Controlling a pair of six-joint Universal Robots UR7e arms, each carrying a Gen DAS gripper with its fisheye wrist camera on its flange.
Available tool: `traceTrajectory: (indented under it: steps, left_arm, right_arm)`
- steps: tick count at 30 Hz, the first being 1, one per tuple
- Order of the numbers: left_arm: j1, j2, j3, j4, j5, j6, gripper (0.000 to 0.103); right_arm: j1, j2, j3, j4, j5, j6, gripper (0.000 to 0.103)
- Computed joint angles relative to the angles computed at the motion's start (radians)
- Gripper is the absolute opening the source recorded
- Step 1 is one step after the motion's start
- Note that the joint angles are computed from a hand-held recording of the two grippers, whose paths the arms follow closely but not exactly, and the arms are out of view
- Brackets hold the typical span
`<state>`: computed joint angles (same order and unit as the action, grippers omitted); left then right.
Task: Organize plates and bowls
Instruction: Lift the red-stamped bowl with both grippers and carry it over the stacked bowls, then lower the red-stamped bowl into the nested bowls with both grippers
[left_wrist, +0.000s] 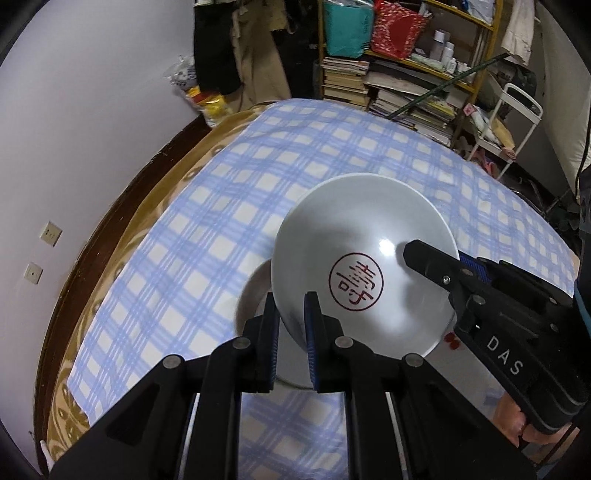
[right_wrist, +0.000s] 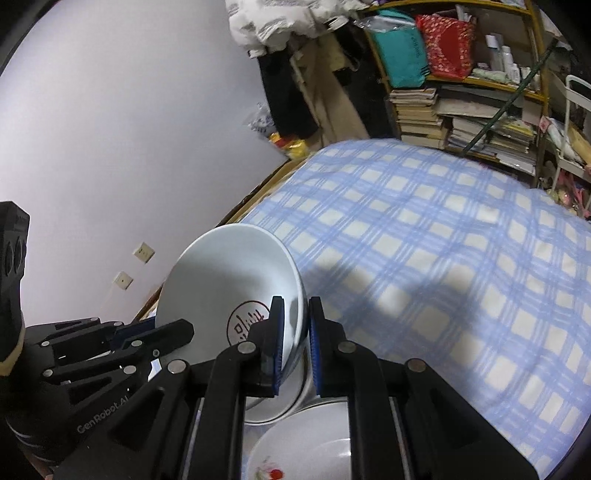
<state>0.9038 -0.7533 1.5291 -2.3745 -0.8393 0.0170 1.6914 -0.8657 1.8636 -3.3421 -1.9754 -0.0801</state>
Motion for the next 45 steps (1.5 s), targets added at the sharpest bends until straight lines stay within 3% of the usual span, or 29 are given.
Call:
traceTrajectory:
  steps: [5,17,27,33,41,45]
  left_arm:
    - [0.032,-0.027,0.022,0.008,-0.009,-0.001,0.013]
    - [0.083,-0.049,0.06,-0.028,-0.09,-0.011,0.013]
    - [0.103,-0.02,0.035,0.007,-0.074,-0.025,0.013]
    - [0.105,-0.003,0.023,0.024,-0.064,-0.023,0.013]
    - [0.1,0.011,0.028,0.02,-0.034,-0.01,0.01]
    - [0.104,0.01,0.024,0.017,-0.044,-0.019,0.01]
  right_arm:
    - [0.012,0.03,-0.011,0.034,0.002,0.036,0.014]
    - [0.033,0.092,-0.022,0.035,-0.093,0.028,0.014]
    - [0.047,0.148,-0.047,-0.004,-0.17,0.009,0.014]
    - [0.04,0.146,-0.04,-0.012,-0.165,0.025,0.014]
    - [0.069,0.206,-0.067,-0.112,-0.285,-0.06,0.014]
    - [0.063,0.203,-0.062,-0.133,-0.265,-0.072,0.014]
